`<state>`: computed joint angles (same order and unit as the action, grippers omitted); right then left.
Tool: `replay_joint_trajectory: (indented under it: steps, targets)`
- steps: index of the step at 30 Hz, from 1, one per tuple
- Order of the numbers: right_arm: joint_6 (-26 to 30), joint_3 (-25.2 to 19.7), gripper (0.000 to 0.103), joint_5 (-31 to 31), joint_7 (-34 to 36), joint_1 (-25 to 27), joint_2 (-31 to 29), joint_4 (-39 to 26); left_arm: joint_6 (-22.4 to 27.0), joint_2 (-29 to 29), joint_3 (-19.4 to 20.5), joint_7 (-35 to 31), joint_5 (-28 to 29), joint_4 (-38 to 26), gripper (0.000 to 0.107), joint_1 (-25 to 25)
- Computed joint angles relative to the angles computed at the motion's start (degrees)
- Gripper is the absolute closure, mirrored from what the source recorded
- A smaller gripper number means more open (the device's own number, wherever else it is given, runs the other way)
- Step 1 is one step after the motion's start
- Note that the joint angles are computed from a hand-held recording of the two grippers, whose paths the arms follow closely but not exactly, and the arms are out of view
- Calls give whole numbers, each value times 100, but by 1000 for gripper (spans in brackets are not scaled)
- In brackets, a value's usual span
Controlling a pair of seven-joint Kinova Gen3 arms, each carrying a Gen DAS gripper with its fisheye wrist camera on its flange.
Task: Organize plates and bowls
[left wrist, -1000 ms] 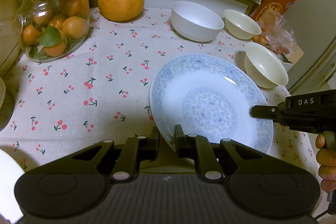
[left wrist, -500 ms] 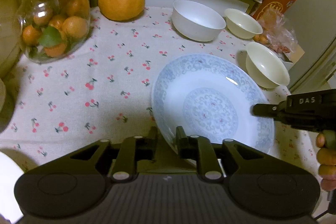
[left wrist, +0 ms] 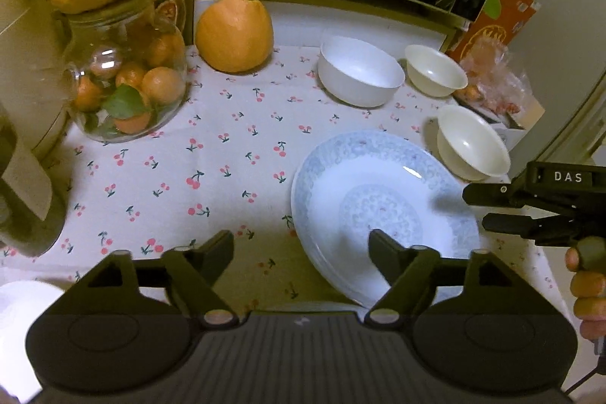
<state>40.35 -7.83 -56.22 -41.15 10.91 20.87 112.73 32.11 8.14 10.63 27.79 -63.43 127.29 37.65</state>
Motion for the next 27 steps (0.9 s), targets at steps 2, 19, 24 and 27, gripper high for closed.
replay_joint_trajectory:
  steps: [2, 19, 24, 27]
  targets:
    - [66, 10, 25, 0, 1, 24, -102, 40, 11, -114, 49, -97, 194, 13, 22, -7]
    - [997, 456, 10, 331, 265, -73, -797, 373, 399, -967, 793, -542, 1563, 329, 5, -229]
    - [1200, 541, 8, 185, 792, -49, -855, 581, 505, -1127, 1095, -224, 1464, 540, 5, -239]
    - [1328, 571, 8, 252, 1037, -80, -903, 635, 467, -1322, 1254, -316, 1542, 641, 5, -259]
